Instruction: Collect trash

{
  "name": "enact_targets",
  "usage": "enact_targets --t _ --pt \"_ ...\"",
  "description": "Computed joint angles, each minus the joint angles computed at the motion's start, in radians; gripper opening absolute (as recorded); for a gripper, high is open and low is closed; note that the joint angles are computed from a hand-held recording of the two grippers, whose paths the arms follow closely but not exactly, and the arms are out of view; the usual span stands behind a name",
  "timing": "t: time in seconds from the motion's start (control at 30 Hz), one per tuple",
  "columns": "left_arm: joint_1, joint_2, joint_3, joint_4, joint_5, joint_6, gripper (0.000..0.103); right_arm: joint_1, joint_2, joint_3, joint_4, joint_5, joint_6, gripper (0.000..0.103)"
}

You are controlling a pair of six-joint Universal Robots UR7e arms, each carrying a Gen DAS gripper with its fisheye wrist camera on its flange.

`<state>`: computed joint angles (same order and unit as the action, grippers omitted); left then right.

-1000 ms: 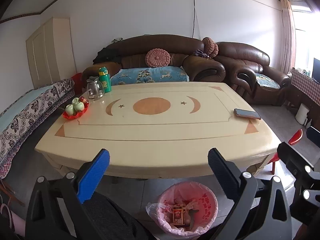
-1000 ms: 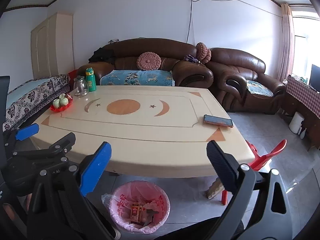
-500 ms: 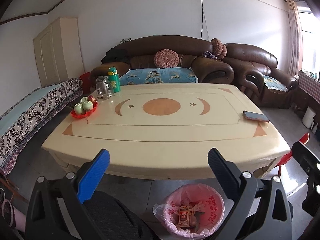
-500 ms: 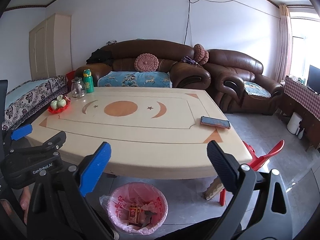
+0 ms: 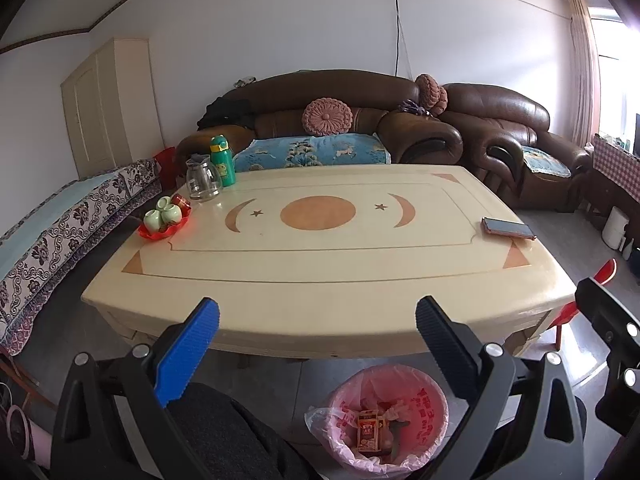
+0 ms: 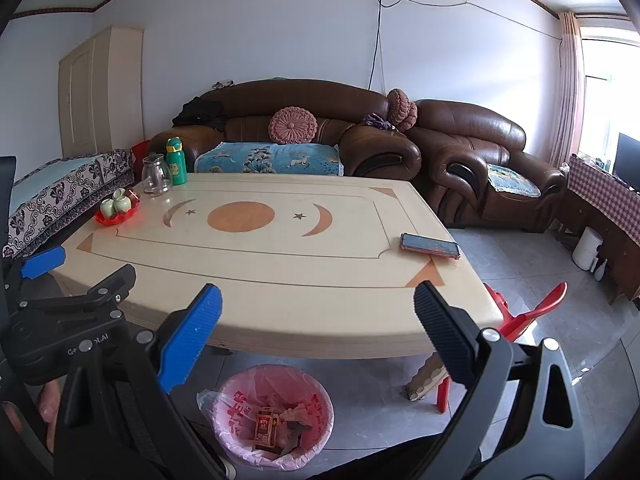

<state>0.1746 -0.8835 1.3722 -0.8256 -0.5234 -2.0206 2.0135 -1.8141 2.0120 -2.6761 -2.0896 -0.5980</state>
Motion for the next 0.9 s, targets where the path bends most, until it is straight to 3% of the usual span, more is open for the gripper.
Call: enact_targets --t 0.23,0.4,0.5,0.6,0.77,0.9 --pt "0.002 -0.005 0.008 -0.012 0.004 0.005 0.096 -0.007 -0.001 0.001 -0.003 0.000 -0.003 0.094" --pt "0.009 -0.043 0.075 -0.165 0.006 0.112 0.096 -0.018 -0.003 0.002 0.001 0.000 -0.002 0.094" --pt "0.009 -0.009 0.035 -0.050 0.007 0.050 0.096 -0.023 -0.003 0.002 0.004 0.000 -0.001 0.094" --pt "0.011 -0.014 0.047 -0.088 0.003 0.080 0.096 -0.023 0.000 -0.001 0.007 -0.001 -0.001 0.094" --pt "0.008 0.030 -0.021 0.078 0.005 -0.044 0.096 -0.028 -0.001 0.001 0.007 0.002 -0.003 0.094" --pt "0.004 0.031 -0.033 0.105 0.007 -0.070 0.096 -0.035 0.000 0.002 0.003 0.005 -0.001 0.094"
